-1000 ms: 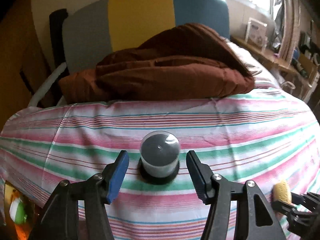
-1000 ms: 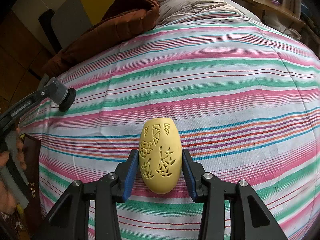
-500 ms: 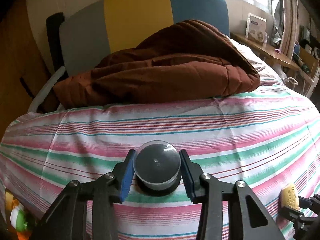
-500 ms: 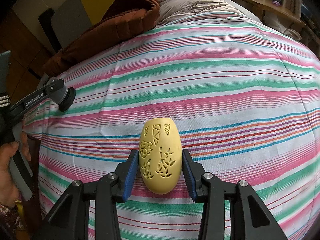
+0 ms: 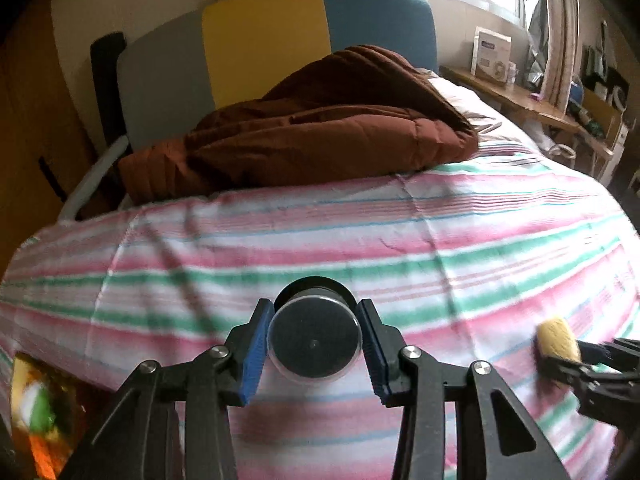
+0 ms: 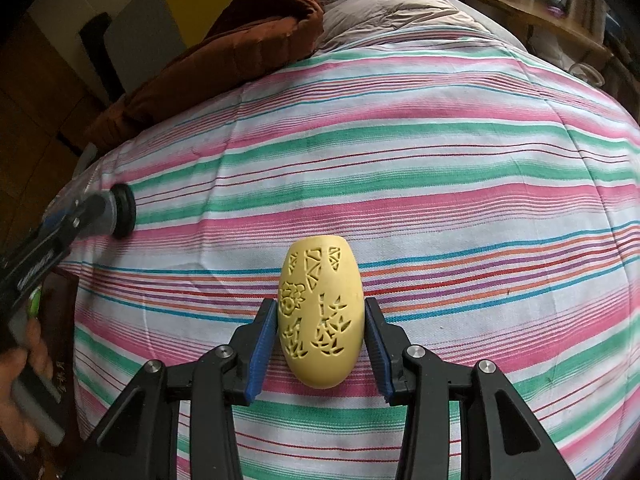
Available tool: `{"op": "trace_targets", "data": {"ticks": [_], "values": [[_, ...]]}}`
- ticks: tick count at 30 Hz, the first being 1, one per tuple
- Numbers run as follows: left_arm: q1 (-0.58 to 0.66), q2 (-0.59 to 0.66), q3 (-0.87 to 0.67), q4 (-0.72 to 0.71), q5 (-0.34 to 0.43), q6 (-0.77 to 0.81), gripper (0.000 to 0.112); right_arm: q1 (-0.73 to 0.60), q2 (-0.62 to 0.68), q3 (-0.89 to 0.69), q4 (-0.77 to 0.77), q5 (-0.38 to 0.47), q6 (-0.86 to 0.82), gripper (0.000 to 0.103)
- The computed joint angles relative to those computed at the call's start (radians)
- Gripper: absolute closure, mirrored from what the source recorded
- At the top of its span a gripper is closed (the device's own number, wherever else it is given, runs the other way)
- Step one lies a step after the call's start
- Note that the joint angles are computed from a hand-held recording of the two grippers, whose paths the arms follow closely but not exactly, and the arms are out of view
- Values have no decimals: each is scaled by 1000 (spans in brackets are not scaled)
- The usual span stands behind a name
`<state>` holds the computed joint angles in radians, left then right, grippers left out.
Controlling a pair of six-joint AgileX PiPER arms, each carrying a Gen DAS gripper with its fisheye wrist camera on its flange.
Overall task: Organize rigid objects
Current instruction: 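Carry the grey-and-black cup into the gold tray and open the left gripper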
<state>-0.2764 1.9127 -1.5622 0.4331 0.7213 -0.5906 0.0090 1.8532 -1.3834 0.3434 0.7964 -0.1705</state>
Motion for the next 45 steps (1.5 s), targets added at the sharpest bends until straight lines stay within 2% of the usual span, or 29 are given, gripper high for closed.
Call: {"op": "trace_targets", "data": {"ticks": [12, 15, 22, 25, 27, 32, 36, 40, 45], "values": [[28, -349, 391, -278, -148, 118, 69, 11, -22, 32, -38, -34, -7, 59], [37, -460, 487, -376, -159, 199, 69, 30, -31, 41, -87, -45, 0, 59], [65, -715, 658, -440, -114, 283, 69, 61, -53, 65, -151, -67, 35, 60], [142, -821, 705, -515, -70, 374, 69, 56, -55, 69, -134, -66, 30, 60], [238, -893, 732, -609, -27, 482, 69, 54, -57, 71, -129, -67, 26, 60], [573, -1002, 779, -819, 121, 782, 69, 51, -73, 88, -126, -70, 28, 60], [848, -1011, 811, -907, 247, 999, 69, 60, -73, 92, -140, -79, 42, 60], [988, -973, 832, -898, 278, 1097, 69, 61, -70, 94, -140, -87, 45, 60], [1001, -918, 846, -829, 237, 1086, 69, 66, -75, 102, -153, -97, 52, 60]]}}
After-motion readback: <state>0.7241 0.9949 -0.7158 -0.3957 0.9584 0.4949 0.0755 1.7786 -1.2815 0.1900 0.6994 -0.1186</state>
